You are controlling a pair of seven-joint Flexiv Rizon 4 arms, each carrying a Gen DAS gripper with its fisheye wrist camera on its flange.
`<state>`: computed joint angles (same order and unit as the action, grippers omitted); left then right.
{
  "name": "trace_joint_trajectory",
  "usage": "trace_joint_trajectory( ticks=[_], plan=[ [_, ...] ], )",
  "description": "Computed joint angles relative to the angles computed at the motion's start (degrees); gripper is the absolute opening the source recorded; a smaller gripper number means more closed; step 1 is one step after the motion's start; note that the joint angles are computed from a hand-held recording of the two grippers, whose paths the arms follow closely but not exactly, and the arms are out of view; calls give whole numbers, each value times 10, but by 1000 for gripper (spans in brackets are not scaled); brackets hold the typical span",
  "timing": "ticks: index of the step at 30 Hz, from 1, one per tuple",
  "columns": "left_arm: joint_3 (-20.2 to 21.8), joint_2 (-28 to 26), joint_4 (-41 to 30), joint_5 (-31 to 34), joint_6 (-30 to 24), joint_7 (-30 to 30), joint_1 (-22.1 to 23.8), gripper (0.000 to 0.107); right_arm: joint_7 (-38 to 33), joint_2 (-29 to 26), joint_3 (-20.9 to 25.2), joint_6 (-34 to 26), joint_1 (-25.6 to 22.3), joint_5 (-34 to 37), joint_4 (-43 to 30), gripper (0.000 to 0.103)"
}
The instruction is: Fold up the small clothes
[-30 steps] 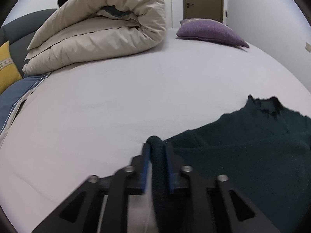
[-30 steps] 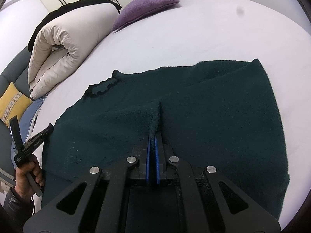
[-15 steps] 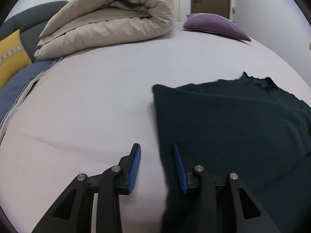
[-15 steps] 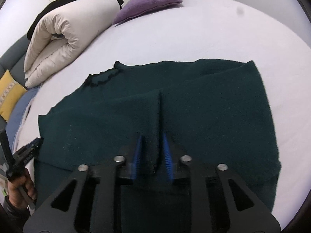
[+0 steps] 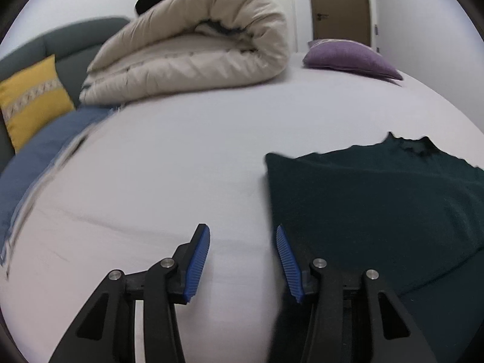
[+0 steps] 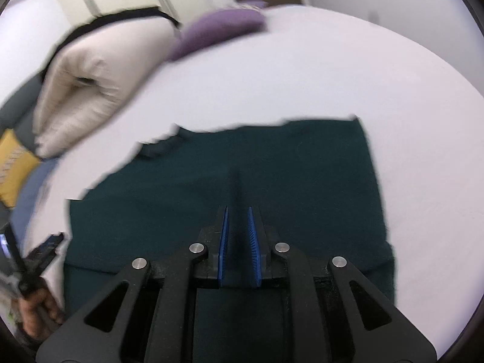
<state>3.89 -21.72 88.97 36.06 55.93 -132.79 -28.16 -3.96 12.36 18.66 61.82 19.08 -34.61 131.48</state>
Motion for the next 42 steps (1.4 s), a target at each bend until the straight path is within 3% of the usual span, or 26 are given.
trace_joint_trajectory(
  ticks=[3,5,7,8,12,14,16,19,22,24,33,42],
  plan=[
    [-17,-19,-13,-29,-35,50,8,50,-37,-24,-4,-3,16,27,-12,19],
    [-20,-21,-1,-61,-25,59,21,56,-75,-41,-13,-2,32,86,-10,23],
    [-18,-9,14,-83,-14,60,28,58,-43,-33,-13,60,15,67,26,23],
    [-14,3,29,-87,-2,57,30,57,-39,-21,-11,57,16,80,31,23],
    [-23,64,105,-122,37,71,48,57,-6,63,10,18,7,99,54,26],
    [-36,106,168,-165,65,86,65,62,-5,120,23,-5,10,119,68,35],
    [-57,141,230,-234,95,130,84,66,-6,169,38,-36,21,144,74,51],
    [-81,201,329,-355,126,210,93,68,-18,241,62,-90,50,183,75,63],
    [-87,257,419,-504,149,285,70,68,-22,306,89,-161,91,234,70,65],
    [-88,289,458,-559,153,300,50,68,-11,342,109,-196,113,268,68,65],
    [-58,381,540,-716,121,374,-30,66,88,485,192,-306,185,376,73,65],
    [-45,417,579,-857,55,488,-69,65,136,638,201,-364,234,483,105,65]
  ],
)
